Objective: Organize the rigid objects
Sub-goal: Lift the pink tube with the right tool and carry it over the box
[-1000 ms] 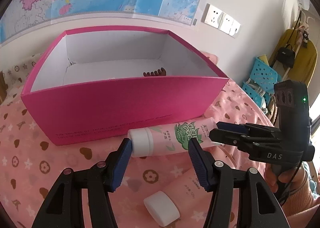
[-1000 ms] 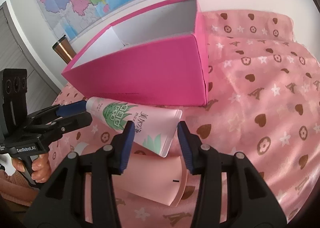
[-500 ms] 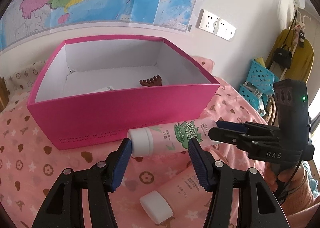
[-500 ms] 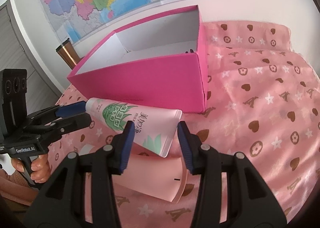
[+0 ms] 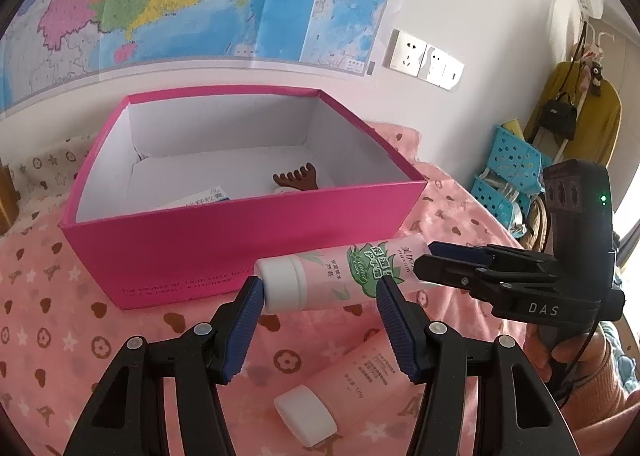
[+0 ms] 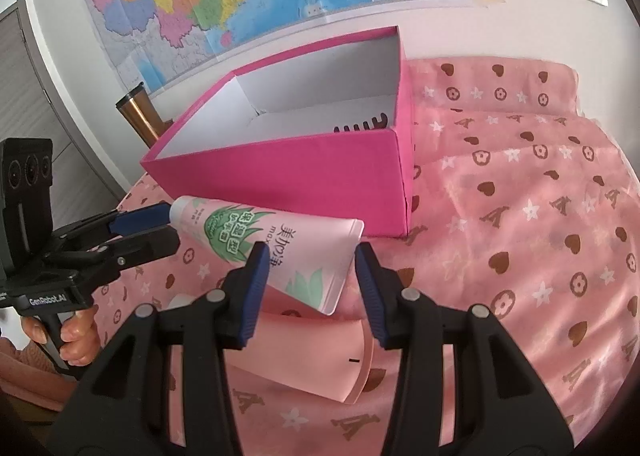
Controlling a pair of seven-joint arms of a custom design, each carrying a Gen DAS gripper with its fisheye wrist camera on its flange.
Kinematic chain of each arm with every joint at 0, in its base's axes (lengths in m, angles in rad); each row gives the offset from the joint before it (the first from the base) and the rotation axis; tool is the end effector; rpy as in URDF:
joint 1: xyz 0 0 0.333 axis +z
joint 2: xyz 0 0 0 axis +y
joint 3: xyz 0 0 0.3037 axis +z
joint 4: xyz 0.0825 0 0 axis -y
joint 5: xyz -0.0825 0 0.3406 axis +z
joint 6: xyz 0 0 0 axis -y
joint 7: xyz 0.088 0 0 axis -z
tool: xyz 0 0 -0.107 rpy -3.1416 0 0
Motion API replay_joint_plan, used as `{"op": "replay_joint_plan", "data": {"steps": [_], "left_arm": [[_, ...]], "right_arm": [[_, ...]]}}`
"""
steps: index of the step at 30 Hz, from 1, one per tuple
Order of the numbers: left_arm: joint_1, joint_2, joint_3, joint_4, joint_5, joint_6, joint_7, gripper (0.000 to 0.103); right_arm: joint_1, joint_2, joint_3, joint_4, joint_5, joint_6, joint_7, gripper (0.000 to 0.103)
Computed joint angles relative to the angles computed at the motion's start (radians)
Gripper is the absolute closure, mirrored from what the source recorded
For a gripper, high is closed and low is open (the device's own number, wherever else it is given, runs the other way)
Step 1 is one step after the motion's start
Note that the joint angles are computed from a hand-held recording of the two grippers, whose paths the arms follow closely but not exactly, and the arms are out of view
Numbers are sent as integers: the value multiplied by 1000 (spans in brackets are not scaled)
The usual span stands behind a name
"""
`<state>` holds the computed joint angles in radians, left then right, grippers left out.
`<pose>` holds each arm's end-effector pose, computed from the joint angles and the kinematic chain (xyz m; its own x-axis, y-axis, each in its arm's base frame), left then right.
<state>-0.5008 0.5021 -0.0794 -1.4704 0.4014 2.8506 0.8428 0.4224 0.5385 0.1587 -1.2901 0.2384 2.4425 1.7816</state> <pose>0.5820 -0.3908 0.4993 -0.2564 -0.9381 0.2329 -0.6627 -0.0049 -0.7489 0.6091 0.3643 0.5110 0.2752 -0.8679 -0.4135 -0.8824 -0.0574 -0.4669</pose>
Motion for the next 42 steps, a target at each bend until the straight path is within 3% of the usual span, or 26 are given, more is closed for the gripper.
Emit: {"op": "replay_joint_plan", "data": {"steps": [42], "left_arm": [[-18, 11, 25, 53, 39, 24, -5, 44]], "right_arm": [[2, -3, -12, 34, -38, 41, -17, 55]]}}
